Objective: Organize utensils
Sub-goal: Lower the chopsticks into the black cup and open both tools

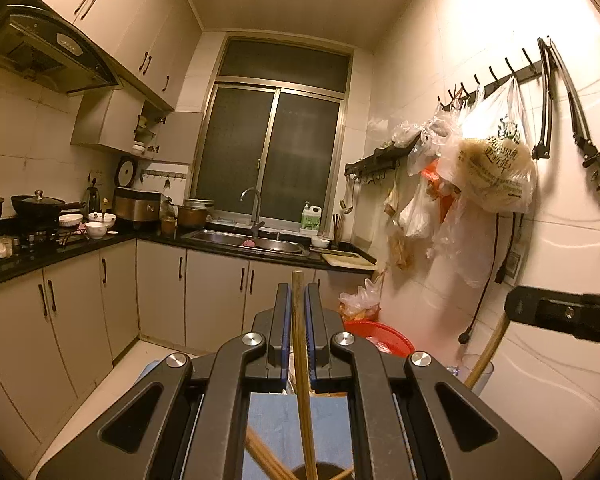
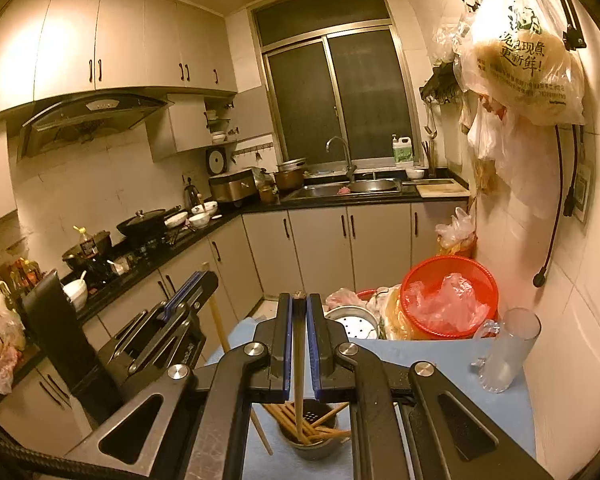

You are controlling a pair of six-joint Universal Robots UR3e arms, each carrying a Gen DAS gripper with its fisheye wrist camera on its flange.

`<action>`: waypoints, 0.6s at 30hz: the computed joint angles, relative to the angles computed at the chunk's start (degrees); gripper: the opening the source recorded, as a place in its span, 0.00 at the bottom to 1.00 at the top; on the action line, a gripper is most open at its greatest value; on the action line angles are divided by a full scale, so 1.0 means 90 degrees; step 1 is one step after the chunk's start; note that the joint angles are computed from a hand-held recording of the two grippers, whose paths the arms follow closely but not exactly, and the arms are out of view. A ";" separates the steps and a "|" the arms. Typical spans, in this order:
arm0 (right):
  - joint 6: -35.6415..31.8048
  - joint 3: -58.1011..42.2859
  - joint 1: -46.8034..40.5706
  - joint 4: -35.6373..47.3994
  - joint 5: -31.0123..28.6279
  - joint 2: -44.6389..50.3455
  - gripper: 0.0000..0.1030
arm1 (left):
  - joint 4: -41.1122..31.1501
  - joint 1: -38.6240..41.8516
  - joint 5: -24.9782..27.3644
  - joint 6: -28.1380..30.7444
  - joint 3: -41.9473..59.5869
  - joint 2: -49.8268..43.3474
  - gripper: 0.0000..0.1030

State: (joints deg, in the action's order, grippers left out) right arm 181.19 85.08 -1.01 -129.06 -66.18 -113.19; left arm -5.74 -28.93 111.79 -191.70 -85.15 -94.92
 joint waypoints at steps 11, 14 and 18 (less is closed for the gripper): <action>-0.0149 0.0462 -0.0143 -0.0588 0.0028 0.0334 0.07 | 0.0486 0.0261 -0.0181 -0.0082 0.0420 -0.1014 0.06; -0.0178 0.0676 -0.0207 -0.0677 0.0080 0.0323 0.07 | 0.0525 0.0310 -0.0253 -0.0174 0.0266 -0.1125 0.06; -0.0268 0.1002 -0.0403 -0.0681 0.0239 0.0178 0.07 | 0.0656 0.0349 -0.0328 -0.0310 -0.0187 -0.1081 0.06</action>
State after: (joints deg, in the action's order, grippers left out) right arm 178.78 94.10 -4.64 -135.19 -64.03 -111.59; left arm 0.16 -25.79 108.84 -194.49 -86.83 -104.65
